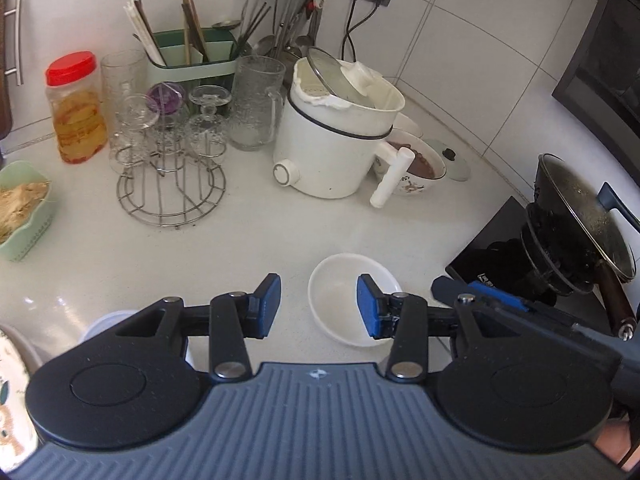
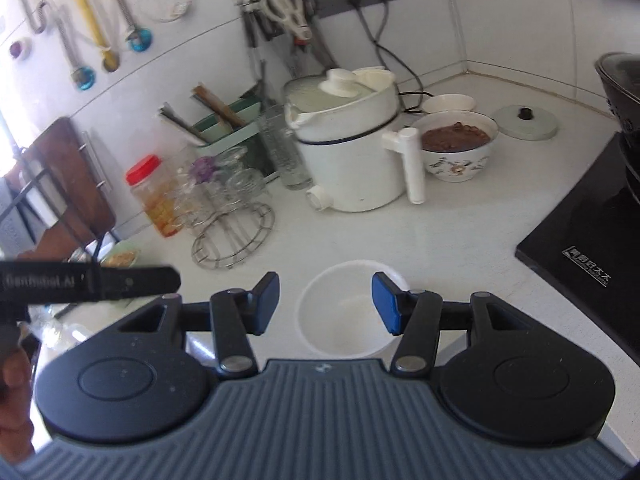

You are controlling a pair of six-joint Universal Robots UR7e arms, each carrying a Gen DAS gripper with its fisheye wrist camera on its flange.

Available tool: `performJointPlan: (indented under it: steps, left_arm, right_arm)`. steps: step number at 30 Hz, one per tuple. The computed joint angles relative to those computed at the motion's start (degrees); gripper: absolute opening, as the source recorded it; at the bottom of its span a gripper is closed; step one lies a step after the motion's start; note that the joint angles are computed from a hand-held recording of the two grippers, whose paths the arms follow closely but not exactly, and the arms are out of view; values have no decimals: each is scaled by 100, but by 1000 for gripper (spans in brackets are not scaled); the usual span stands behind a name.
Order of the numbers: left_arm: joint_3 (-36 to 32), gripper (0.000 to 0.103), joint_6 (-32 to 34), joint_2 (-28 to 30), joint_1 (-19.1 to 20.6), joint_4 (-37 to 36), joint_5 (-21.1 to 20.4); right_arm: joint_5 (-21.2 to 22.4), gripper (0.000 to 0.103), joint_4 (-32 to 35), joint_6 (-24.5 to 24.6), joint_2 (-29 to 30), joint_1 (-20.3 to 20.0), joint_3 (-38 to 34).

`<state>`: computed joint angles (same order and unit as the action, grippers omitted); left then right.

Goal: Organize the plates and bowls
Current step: 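Move both grippers to the rim of the white ceramic bowl, then close both grippers on the rim of the white ceramic bowl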

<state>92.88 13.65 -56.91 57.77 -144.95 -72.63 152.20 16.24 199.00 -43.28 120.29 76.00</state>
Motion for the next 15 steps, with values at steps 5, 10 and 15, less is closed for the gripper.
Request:
performJointPlan:
  steps: [5,10,15]
  left_arm:
    - [-197,48,218,365,-6,-142,361]
    - [-341,48,153,688,80,-137,422]
    - [-626,48,-192,1103,178,400,380]
  right_arm:
    - [-13,54,-419,-478,-213,-208,246]
    - [-193,54,-478,-589,-243,-492,384]
    - [-381,54,-274,-386,-202,-773,457]
